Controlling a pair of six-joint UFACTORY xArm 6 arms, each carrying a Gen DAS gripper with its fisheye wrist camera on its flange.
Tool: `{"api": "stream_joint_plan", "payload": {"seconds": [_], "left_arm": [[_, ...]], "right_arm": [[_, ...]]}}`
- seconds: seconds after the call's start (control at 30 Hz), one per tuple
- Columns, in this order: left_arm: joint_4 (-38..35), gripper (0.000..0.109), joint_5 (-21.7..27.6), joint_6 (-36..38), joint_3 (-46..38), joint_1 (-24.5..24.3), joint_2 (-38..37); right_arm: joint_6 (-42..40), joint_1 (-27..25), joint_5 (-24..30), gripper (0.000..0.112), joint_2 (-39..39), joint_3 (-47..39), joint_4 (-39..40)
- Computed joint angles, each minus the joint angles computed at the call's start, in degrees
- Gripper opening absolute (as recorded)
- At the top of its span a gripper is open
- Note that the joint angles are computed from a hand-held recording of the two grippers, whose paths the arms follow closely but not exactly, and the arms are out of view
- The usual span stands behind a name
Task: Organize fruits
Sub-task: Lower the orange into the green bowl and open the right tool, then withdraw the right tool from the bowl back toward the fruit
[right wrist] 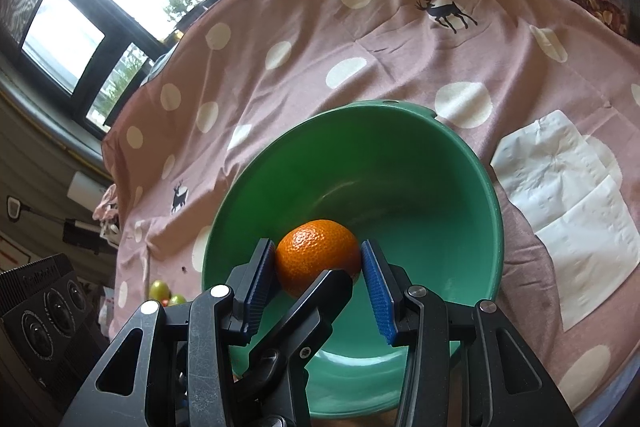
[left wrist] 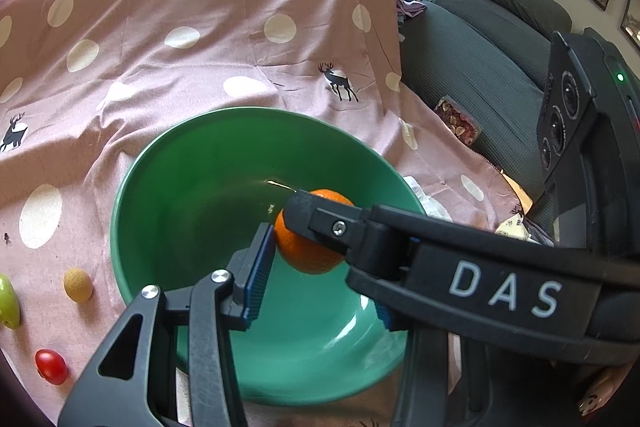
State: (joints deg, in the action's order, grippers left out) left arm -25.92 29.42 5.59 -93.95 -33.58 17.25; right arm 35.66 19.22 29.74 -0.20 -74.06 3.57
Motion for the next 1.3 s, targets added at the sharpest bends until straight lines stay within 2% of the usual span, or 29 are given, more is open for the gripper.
{"api": "stream_joint_plan", "payload": {"seconds": [0.13, 0.27, 0.37, 0.47, 0.6, 0.67, 0.73, 0.8, 0.87, 0.97, 1.13, 1.2, 1.3], "left_arm": [[-0.35, 0.042, 1.04, 0.29, -0.67, 0.14, 0.55], [1.91, 0.042, -0.46, -1.43, 0.61, 0.07, -0.24], [2.19, 0.043, -0.86, -1.85, 2.00, 0.35, -1.60], [2.67, 0.044, -2.10, -2.80, 4.29, 0.85, -3.82], [3.73, 0.044, -6.27, -3.64, 10.29, 1.68, -9.18], [4.34, 0.045, -6.74, -3.94, 13.21, 2.56, -12.23], [5.20, 0.050, -6.17, -4.30, 15.53, 3.78, -14.98], [9.72, 0.053, -6.34, -7.61, 18.54, 5.16, -18.08], [14.34, 0.058, -7.19, -11.00, 22.17, 6.73, -21.37], [16.94, 0.063, -7.71, -13.31, 26.94, 9.59, -25.67], [5.44, 0.073, -10.02, -6.61, 34.57, 14.29, -31.66], [4.39, 0.074, -11.27, -8.01, 36.34, 16.32, -32.50], [5.66, 0.074, -9.94, -12.84, 36.55, 19.76, -32.53]], "right_arm": [[1.47, 0.03, 1.32, 0.047, 0.39, -0.66, -2.02], [5.69, 0.13, 2.55, 0.047, 0.35, -1.10, -7.26], [5.44, -0.11, 1.05, 0.047, -0.16, -0.24, -6.77], [7.81, 0.11, 0.04, 0.047, -0.74, 0.10, -10.08], [7.18, 0.63, -3.64, 0.047, -1.87, 1.32, -10.28], [6.00, 1.17, -4.95, 0.047, -2.03, 1.43, -9.88], [4.50, 1.81, -5.68, 0.050, -1.67, 0.91, -8.91], [3.07, 2.59, -6.34, 0.056, -0.97, 0.13, -7.95], [1.28, 3.48, -6.43, 0.057, 0.07, -1.12, -6.87], [0.77, 5.00, -5.47, 0.057, 1.58, -3.25, -7.77], [-3.02, 7.71, -4.45, 0.057, 4.51, -6.97, -7.48], [-5.96, 8.95, -3.98, 0.057, 5.90, -8.59, -5.61], [-10.59, 10.92, -2.52, 0.057, 8.34, -11.37, -2.60]]}}
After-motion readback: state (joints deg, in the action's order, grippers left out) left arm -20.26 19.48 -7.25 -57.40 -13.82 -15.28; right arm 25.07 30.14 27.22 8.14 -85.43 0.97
